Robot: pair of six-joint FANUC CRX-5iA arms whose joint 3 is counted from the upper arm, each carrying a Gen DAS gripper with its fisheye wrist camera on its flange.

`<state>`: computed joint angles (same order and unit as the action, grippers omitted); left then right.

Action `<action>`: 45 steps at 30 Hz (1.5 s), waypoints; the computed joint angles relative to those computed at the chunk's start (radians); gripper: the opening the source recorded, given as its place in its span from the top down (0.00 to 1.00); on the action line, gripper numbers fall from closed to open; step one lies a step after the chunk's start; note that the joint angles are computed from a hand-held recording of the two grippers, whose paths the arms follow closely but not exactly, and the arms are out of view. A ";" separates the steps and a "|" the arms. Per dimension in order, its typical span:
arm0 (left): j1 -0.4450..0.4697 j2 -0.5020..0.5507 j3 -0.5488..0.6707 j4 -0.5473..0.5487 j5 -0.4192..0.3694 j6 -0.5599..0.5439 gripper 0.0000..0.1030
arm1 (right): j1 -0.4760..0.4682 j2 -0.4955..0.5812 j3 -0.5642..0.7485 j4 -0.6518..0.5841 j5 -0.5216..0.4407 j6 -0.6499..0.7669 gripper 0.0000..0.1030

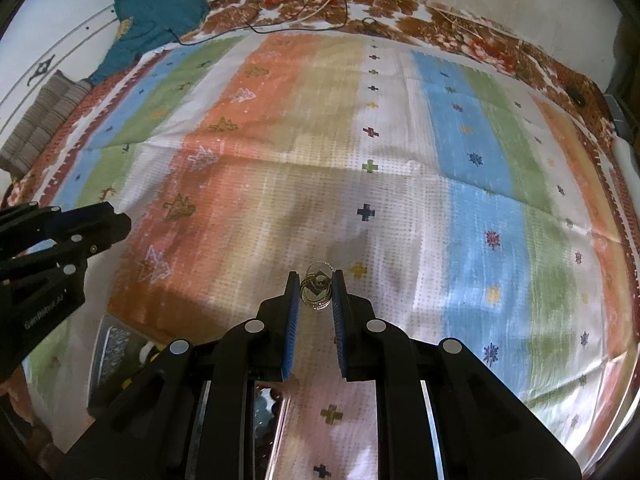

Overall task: Organize jewelry
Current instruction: 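Lift both held rings and carry them over the silver tin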

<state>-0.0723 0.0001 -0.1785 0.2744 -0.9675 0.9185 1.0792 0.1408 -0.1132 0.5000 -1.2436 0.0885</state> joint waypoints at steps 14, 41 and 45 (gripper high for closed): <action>0.035 -0.085 -0.069 0.078 -0.022 -0.069 0.81 | 0.058 -0.033 -0.017 0.044 -0.001 -0.047 0.84; 0.144 -0.265 -0.210 0.252 -0.111 -0.208 0.81 | 0.179 -0.086 -0.051 0.098 -0.002 -0.143 0.83; 0.158 -0.268 -0.218 0.272 -0.136 -0.214 0.79 | 0.191 -0.089 -0.054 0.099 0.009 -0.150 0.83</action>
<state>0.0853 -0.2682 -0.3967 0.5465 -1.1039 0.7040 1.2700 0.0521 -0.1673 0.5992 -1.2348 -0.0611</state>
